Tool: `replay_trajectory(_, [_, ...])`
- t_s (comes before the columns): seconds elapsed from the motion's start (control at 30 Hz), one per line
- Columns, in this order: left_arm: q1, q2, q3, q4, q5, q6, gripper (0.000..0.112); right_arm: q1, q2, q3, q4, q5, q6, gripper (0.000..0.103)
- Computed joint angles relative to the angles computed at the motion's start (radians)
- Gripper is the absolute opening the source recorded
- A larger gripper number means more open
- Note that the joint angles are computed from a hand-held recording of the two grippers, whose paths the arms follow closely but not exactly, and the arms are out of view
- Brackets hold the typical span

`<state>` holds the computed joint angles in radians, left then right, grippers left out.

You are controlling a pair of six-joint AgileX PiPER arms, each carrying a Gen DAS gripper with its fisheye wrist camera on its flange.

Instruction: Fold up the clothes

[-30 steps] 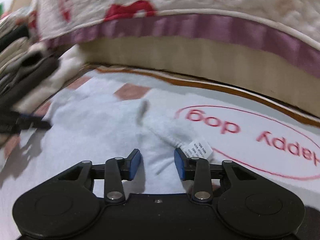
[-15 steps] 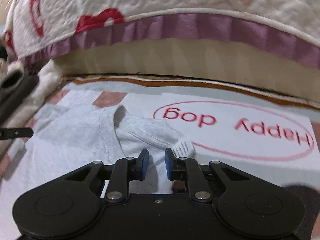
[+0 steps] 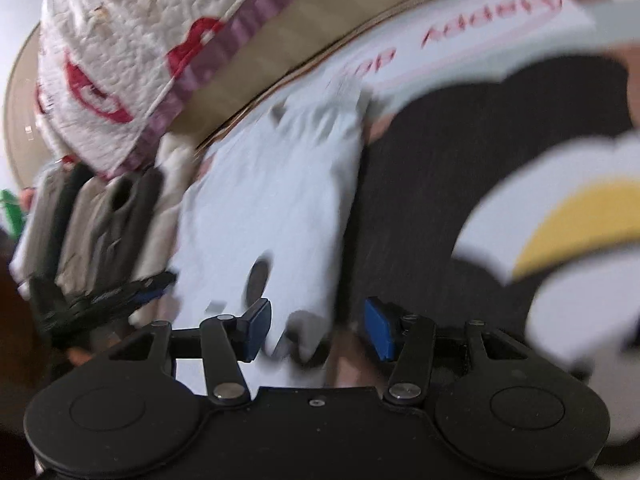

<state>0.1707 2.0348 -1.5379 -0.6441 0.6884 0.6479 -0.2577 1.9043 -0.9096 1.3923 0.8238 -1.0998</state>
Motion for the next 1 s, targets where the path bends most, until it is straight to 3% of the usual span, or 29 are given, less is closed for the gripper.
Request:
replay_trajectory(0.1, [0.011, -0.079, 0.107, -0.108, -0.041, 0.150, 0.047, 0.005, -0.011, 0.066, -0.013, 0.069, -0.017, 0.057])
replay_trajectory(0.23, [0.032, -0.156, 0.221, -0.282, 0.023, 0.364, 0.047, 0.019, -0.006, 0.143, 0.011, 0.157, -0.024, 0.057])
replay_trajectory(0.43, [-0.035, -0.283, 0.387, -0.396, -0.030, 0.676, 0.047, 0.067, 0.047, 0.147, 0.134, 0.189, -0.035, 0.058])
replay_trajectory(0.47, [-0.046, -0.299, 0.408, -0.427, -0.038, 0.734, 0.047, 0.074, 0.051, 0.130, 0.126, 0.192, -0.006, 0.043])
replay_trajectory(0.5, [-0.045, -0.308, 0.420, -0.471, -0.012, 0.813, 0.049, 0.079, 0.048, 0.114, 0.115, 0.193, 0.017, 0.019])
replay_trajectory(0.63, [-0.032, -0.337, 0.454, -0.527, 0.118, 0.997, 0.055, 0.043, 0.019, 0.087, 0.135, 0.289, 0.001, 0.016])
replay_trajectory(0.73, [-0.030, -0.331, 0.443, -0.457, 0.227, 1.013, 0.063, 0.048, -0.012, 0.047, 0.119, 0.284, 0.043, 0.016])
replay_trajectory(0.77, [-0.038, -0.337, 0.451, -0.429, 0.225, 1.016, 0.064, 0.053, -0.019, 0.031, 0.109, 0.277, 0.057, 0.016])
replay_trajectory(0.87, [-0.067, -0.357, 0.480, -0.348, 0.207, 1.023, 0.067, 0.064, -0.015, 0.006, 0.141, 0.279, 0.070, 0.016])
replay_trajectory(1.0, [-0.162, -0.405, 0.572, -0.271, -0.056, 1.004, 0.073, 0.054, -0.006, -0.016, 0.173, 0.309, 0.079, 0.016])
